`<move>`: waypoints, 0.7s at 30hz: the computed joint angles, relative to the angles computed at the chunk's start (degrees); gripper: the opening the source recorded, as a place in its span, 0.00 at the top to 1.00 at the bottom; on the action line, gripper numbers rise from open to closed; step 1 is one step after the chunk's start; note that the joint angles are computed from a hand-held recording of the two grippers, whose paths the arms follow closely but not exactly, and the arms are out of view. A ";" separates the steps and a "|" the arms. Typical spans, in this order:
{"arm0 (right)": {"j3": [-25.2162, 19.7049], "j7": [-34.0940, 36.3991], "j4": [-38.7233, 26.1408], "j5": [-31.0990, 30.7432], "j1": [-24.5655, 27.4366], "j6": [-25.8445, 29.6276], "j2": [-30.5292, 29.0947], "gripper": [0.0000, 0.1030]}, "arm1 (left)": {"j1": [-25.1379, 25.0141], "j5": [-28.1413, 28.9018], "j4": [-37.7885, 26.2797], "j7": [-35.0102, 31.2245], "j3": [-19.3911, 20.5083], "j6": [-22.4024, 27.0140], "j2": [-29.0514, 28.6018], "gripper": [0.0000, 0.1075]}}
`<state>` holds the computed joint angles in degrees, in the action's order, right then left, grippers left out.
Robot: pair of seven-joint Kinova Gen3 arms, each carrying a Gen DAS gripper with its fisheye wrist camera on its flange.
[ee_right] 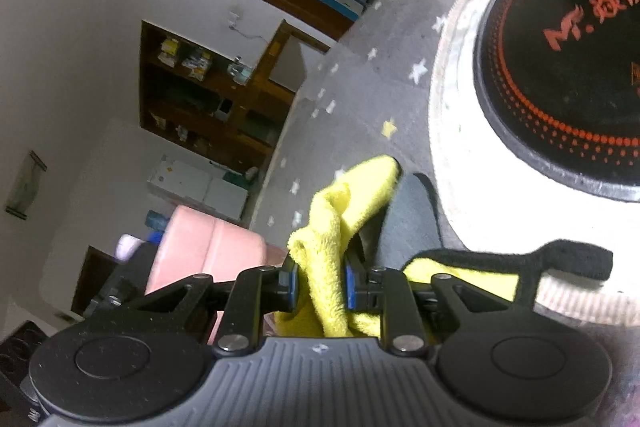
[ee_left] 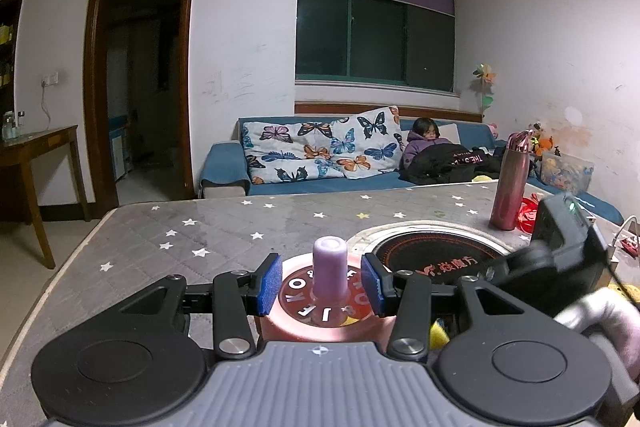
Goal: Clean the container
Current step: 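Rub the yellow cloth across the cup's lid again with the right gripper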
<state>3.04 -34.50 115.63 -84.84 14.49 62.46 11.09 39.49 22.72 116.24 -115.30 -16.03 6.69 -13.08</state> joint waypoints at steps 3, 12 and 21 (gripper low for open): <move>-0.03 1.40 -0.58 -3.33 0.73 2.24 0.29 0.81 | 1.02 0.26 0.00 -0.45 -1.06 -0.05 -0.02 0.56; -1.52 1.33 -6.16 -9.70 0.25 7.51 3.73 0.80 | 4.09 0.53 0.36 -0.63 -3.86 -0.94 -0.14 0.56; -2.65 -3.19 -6.46 -8.33 -0.30 4.02 8.26 0.81 | 6.82 -0.48 0.44 -0.07 -6.16 -1.66 0.02 0.56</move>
<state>0.39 -37.69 109.17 -93.17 14.19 66.47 19.35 46.31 22.24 116.68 -115.37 -22.19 5.03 -13.05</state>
